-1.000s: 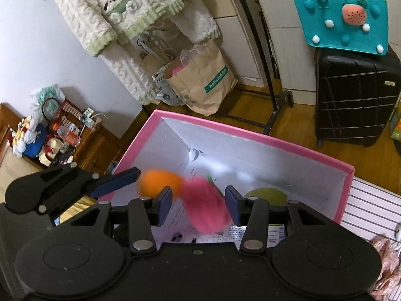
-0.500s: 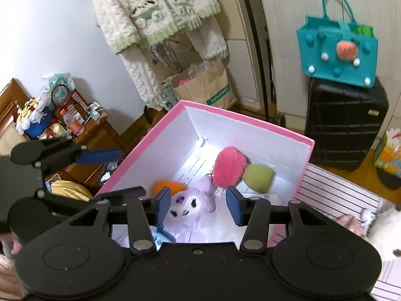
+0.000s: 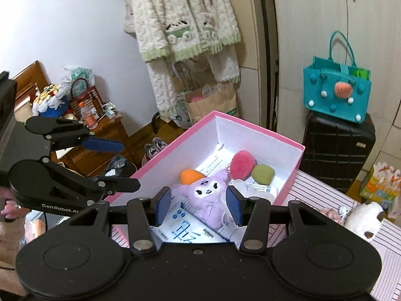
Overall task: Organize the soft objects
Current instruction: 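Withdraw both grippers from the box toward the scrunchie and white plush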
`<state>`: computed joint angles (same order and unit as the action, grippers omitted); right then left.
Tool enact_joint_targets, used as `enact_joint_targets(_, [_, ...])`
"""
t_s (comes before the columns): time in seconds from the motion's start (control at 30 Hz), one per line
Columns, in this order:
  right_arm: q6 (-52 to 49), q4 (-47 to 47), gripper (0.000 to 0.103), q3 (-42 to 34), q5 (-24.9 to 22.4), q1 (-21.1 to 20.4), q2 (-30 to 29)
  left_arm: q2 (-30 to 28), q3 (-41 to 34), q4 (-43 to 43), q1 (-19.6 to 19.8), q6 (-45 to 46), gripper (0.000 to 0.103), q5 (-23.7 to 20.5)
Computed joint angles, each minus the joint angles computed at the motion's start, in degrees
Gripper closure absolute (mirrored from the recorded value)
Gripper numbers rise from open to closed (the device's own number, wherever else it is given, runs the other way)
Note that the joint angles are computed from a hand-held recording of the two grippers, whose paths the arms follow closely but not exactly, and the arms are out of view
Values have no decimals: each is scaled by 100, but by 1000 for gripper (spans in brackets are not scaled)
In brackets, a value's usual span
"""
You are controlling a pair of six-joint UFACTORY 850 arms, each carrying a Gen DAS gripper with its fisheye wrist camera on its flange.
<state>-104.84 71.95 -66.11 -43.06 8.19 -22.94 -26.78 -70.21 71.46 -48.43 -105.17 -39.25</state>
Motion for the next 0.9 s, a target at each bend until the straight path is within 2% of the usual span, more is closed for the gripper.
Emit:
enact_joint_targets(0.3, [-676,197,47,702,-139,-268,689,78,-47,-217,-385,293,38,-209])
enact_joint_targets(0.9, [-1832,362,37,1932,-399,-1047,1714,-105,-389,-733,-868,1013,37,84])
